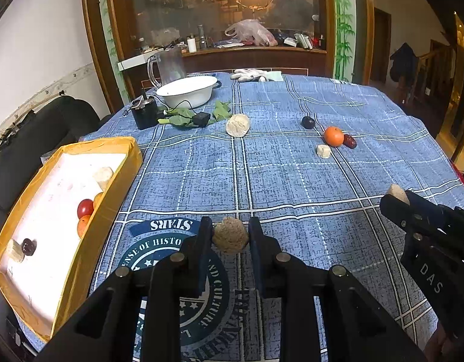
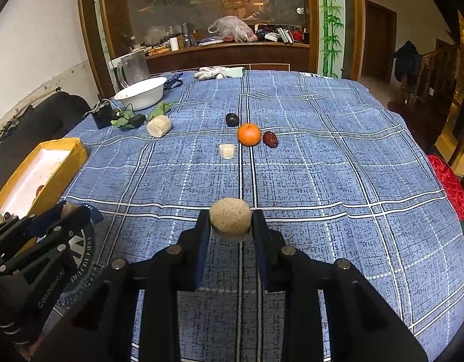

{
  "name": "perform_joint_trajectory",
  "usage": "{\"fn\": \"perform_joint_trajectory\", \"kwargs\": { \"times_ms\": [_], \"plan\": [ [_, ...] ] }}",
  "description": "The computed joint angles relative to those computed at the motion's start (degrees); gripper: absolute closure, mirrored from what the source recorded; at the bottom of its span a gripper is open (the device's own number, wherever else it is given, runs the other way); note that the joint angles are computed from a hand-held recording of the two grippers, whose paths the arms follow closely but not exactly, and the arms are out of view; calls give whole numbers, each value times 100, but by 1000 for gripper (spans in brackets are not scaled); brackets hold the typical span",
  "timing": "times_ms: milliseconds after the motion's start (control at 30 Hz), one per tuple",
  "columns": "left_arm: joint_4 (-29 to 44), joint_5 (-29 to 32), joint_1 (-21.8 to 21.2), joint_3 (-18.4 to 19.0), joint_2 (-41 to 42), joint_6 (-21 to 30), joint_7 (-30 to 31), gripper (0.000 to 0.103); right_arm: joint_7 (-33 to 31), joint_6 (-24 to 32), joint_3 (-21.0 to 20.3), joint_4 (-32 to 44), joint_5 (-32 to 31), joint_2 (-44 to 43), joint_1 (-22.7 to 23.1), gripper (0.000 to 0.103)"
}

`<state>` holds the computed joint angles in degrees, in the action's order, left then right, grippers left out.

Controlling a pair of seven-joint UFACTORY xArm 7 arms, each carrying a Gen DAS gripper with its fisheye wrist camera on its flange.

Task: Organize fruits
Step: 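Carry both beige cakes over the tray with both tools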

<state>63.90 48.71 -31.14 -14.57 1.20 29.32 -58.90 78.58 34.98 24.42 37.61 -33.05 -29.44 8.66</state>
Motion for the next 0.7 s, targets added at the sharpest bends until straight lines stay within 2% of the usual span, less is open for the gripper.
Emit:
{"fn": "perform_joint_trajectory", "kwargs": {
  "times_ms": [700],
  "plan": [
    [-250,63,181,-100,-298,-77,-211,80,86,187,141,249,-137,27,104,73]
  ]
}}
